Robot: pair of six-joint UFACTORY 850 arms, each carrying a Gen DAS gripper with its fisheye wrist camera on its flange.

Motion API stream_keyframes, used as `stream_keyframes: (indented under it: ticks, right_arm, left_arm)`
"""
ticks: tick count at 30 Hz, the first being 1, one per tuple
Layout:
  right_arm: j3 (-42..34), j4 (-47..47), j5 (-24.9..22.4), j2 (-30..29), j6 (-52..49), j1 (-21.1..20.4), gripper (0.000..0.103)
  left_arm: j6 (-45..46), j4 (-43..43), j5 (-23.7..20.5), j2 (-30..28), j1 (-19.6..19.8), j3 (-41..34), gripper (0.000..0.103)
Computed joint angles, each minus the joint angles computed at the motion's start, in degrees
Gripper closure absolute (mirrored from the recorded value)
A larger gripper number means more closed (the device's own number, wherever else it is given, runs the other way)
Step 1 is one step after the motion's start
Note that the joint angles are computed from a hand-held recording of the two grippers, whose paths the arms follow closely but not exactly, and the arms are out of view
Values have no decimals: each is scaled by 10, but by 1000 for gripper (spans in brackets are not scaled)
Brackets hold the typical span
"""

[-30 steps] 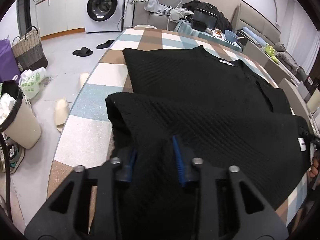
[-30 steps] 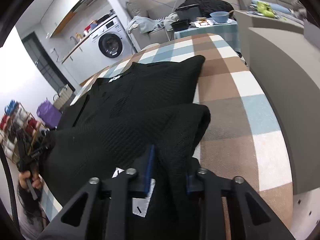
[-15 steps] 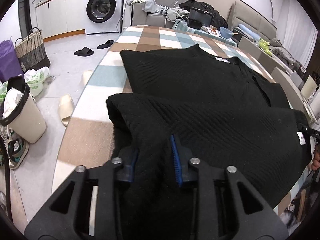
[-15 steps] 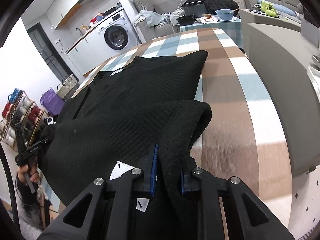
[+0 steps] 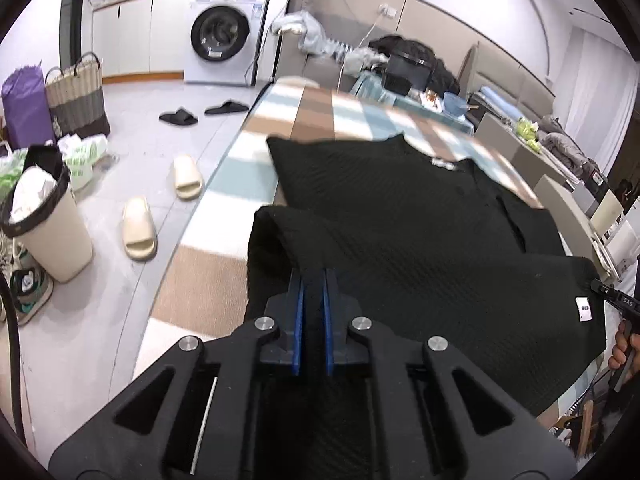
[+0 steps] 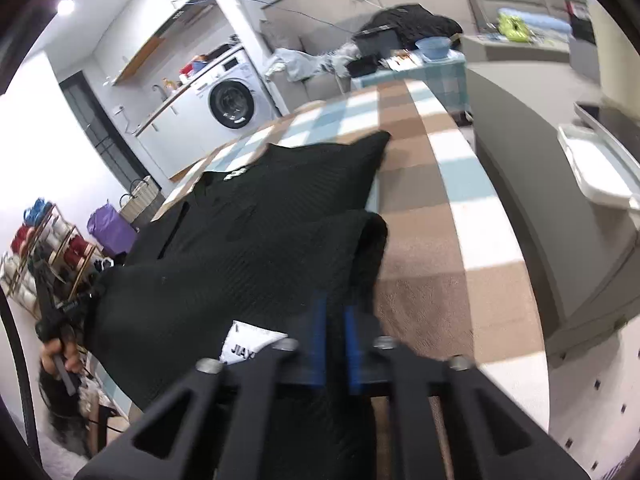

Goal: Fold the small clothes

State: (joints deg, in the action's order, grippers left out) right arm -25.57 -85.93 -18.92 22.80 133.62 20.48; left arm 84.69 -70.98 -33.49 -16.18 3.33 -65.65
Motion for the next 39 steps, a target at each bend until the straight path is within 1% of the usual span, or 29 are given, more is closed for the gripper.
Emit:
stream_keyframes:
  ticks: [2, 4, 6, 9, 10, 11, 12, 15, 16, 17, 18, 19, 20, 21, 22, 23, 24, 26, 27, 29, 30, 31, 32, 33, 34, 35, 36, 38, 39]
  right_arm:
    - [-6, 0, -31, 0, -11, 13, 98]
    - [-7, -38, -53, 11, 21, 17, 99]
    - [-11, -66, -72, 14, 48, 11, 99]
    - [-34, -56, -65, -13, 26, -15, 99]
    - [-42, -55, -51, -28, 22, -28, 99]
    - [-47, -50, -41, -37, 22, -39, 99]
    - [-56, -26, -29, -53, 5, -50, 99]
    - [-63, 27, -20, -74, -28, -62, 97]
    - [-65, 64, -12, -79, -66, -65, 95]
    - [-62, 83, -4, -78, -85, -67, 90]
    - [-55, 78, 6, -72, -79, -70, 86]
    - [-42, 59, 25, -60, -56, -73, 83]
    - [-26, 32, 38, -43, -19, -72, 75]
    - [-13, 3, 45, -28, 13, -68, 70]
    - [1, -38, 48, -12, 56, -63, 68]
    - [11, -56, 44, -1, 78, -55, 66]
    - [19, -62, 37, 6, 85, -48, 66]
    - [21, -63, 32, 6, 94, -44, 66]
    - [20, -72, 36, 2, 106, -46, 66]
    - [15, -113, 42, -6, 145, -50, 66]
    - [10, -111, 43, -11, 140, -49, 73]
    - [2, -104, 40, -19, 121, -45, 80]
    - [-3, -92, 26, -23, 100, -37, 90]
    - [-6, -97, 16, -25, 94, -31, 98]
    - [-6, -127, 3, -20, 104, -22, 98]
    - [-1, -171, -21, -10, 139, -10, 98]
    - [2, -192, -46, 2, 151, 1, 98]
    - [-3, -171, -71, 7, 133, 2, 98]
    - [-9, -160, -64, 3, 123, -8, 98]
  left_arm:
    - [14, -21, -11, 8, 4, 1, 98]
    - [19, -38, -21, 9, 8, -7, 98]
    - [10, -46, -21, 2, 7, -23, 99]
    - [-27, -28, -4, -23, -4, -56, 100]
    - [-56, -5, 10, -35, -11, -69, 100]
    - [-74, 11, 14, -44, -15, -78, 100]
    - [-89, 25, 19, -54, -20, -87, 100]
    - [-142, 85, 37, -70, -32, -100, 98]
    - [-160, 100, 40, -69, -32, -99, 92]
    - [-158, 97, 41, -68, -31, -96, 89]
    - [-157, 97, 42, -64, -29, -90, 79]
    - [-154, 97, 41, -56, -25, -82, 66]
    - [-145, 89, 39, -53, -23, -77, 58]
    - [-131, 74, 33, -48, -18, -70, 48]
    - [-110, 52, 24, -41, -11, -59, 48]
    - [-98, 44, 17, -36, -6, -51, 48]
    - [-92, 44, 10, -31, -3, -45, 48]
    - [-76, 38, 11, -24, -3, -35, 48]
    - [-72, 37, 15, -23, -4, -31, 50]
    - [-71, 38, 13, -20, -5, -27, 68]
    - [-73, 41, 20, -19, -8, -25, 87]
    - [-67, 37, 25, -17, -9, -22, 99]
    - [-52, 24, 27, -16, -10, -19, 101]
    - [-31, 7, 26, -12, -9, -15, 102]
    - [-3, -19, 29, -6, -9, -10, 102]
    - [10, -34, 28, -3, -9, -10, 102]
    - [19, -47, 24, -1, -8, -11, 102]
    - [12, -54, 21, -7, -9, -24, 102]
    - [5, -52, 25, -12, -11, -30, 102]
